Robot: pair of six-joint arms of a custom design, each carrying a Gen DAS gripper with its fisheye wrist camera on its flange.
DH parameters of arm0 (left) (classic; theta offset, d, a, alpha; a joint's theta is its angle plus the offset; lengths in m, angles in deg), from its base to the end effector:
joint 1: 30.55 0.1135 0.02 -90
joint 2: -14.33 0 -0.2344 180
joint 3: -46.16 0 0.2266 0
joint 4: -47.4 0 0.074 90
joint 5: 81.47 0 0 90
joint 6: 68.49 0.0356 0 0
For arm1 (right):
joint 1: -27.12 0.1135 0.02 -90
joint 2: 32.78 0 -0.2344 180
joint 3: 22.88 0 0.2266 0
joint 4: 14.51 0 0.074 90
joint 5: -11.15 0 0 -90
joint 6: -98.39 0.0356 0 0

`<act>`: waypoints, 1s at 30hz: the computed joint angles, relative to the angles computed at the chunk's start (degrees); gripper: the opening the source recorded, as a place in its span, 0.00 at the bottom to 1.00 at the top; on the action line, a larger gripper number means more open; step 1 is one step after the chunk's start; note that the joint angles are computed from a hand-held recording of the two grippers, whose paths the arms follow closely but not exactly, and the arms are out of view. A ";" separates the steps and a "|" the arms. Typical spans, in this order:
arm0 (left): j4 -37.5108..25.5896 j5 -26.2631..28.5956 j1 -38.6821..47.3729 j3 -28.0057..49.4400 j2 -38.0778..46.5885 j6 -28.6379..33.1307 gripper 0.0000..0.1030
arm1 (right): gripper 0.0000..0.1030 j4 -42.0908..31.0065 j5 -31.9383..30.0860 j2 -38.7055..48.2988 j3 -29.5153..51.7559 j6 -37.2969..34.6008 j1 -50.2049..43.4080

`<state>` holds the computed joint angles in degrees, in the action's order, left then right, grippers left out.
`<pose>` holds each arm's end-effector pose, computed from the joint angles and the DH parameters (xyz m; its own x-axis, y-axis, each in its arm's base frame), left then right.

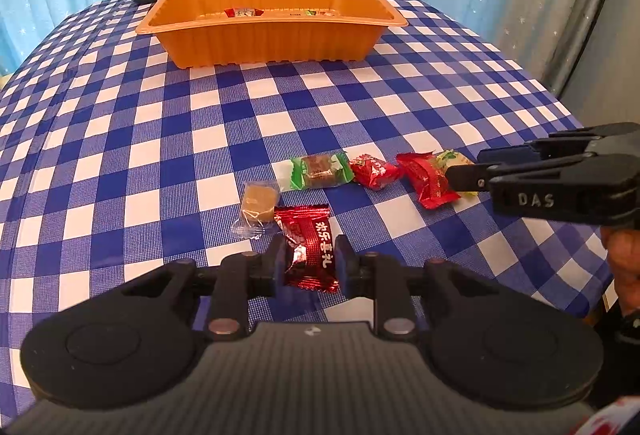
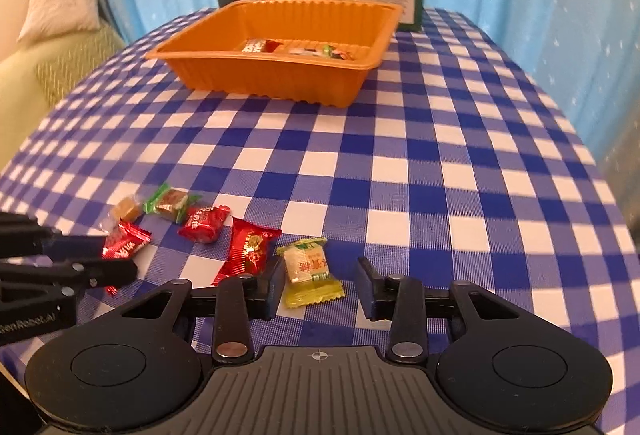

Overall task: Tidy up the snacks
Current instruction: 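Grasp a dark red candy with the left tool while the right tool grasps a yellow candy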

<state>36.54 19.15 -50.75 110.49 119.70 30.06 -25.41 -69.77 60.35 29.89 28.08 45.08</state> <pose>0.2983 -0.1168 0.1050 -0.6640 0.4000 -0.6317 0.5509 0.8329 -0.0517 0.2622 0.0791 0.1157 -0.7695 0.1003 -0.6307 0.0518 0.9941 0.0950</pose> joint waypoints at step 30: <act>-0.60 -1.30 -0.81 -4.60 -9.34 -1.87 0.21 | 0.21 -4.13 6.10 -13.12 -5.65 6.62 4.54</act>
